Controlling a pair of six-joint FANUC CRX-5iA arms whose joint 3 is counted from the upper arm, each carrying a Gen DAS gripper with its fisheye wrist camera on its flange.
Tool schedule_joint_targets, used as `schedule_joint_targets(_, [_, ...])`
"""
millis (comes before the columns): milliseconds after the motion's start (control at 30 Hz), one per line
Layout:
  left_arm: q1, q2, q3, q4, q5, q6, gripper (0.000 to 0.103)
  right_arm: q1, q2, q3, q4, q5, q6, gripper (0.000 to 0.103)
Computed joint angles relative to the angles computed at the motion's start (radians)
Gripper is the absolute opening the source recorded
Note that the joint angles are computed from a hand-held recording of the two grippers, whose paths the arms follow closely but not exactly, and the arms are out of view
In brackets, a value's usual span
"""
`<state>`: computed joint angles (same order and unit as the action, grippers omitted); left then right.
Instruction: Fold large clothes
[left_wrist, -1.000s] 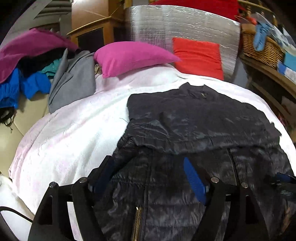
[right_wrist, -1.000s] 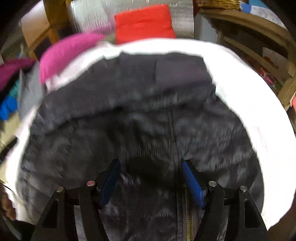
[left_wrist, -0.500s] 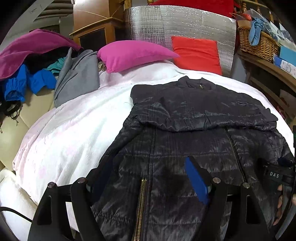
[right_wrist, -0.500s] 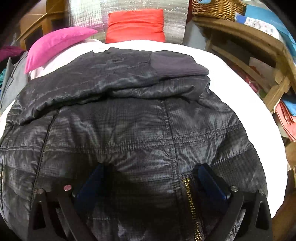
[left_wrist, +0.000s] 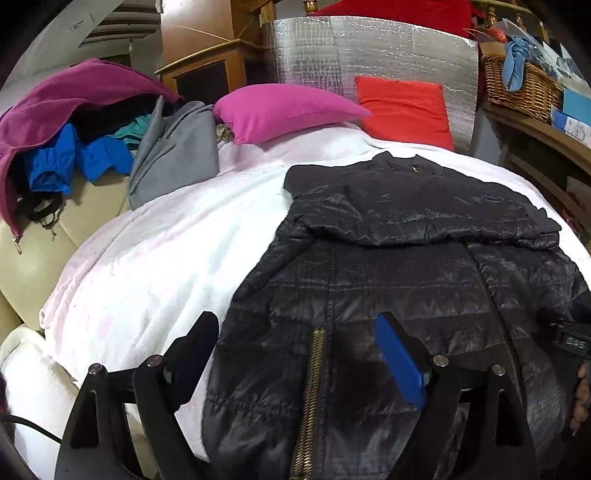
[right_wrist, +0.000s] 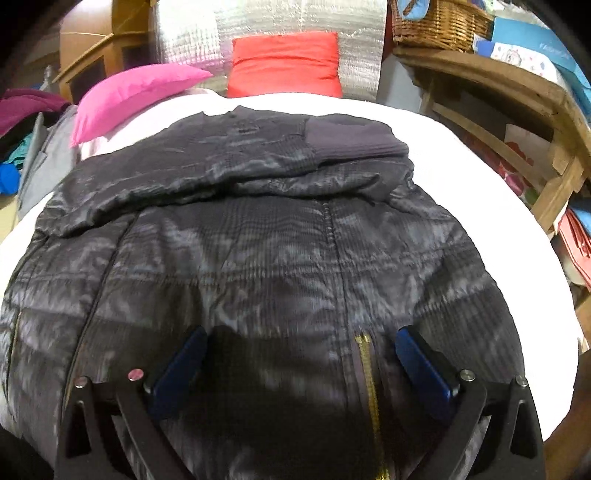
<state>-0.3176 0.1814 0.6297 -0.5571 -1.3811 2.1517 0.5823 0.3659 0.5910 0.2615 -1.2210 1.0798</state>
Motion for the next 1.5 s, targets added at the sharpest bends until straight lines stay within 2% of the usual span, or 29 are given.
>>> schedule_joint_targets(100, [-0.001,-0.022,-0.029,-0.009,0.000,0.019,0.087,0.015,-0.110,-0.150,0.044,0.105,-0.025,0.103])
schedule_joint_targets(300, [0.015,-0.054,-0.071,0.022,-0.009,0.061,0.088,0.028,-0.281,-0.339,0.101,0.221,-0.047,0.103])
schedule_joint_targets(567, [-0.006,-0.077,-0.101,0.000,-0.051,0.094,0.088,-0.016,-0.343,-0.374,0.102,0.246,-0.041,0.103])
schedule_joint_targets(867, [-0.028,-0.090,-0.118,-0.014,-0.085,0.094,0.088,-0.022,-0.425,-0.447,0.083,0.204,0.013,0.103])
schedule_joint_targets(1100, [-0.018,-0.103,-0.138,0.007,-0.092,0.090,0.088,-0.022,-0.431,-0.449,0.047,0.169,0.033,0.103])
schedule_joint_targets(1233, [0.056,-0.138,-0.202,0.130,-0.049,0.118,0.088,-0.036,-0.406,-0.413,-0.012,0.103,0.040,0.103])
schedule_joint_targets(1400, [0.176,-0.207,-0.338,0.325,0.055,0.163,0.088,-0.069,-0.373,-0.367,-0.111,0.027,0.043,0.103])
schedule_joint_targets(1500, [0.209,-0.219,-0.382,0.388,0.080,0.159,0.088,-0.083,-0.357,-0.347,-0.155,0.001,0.054,0.103])
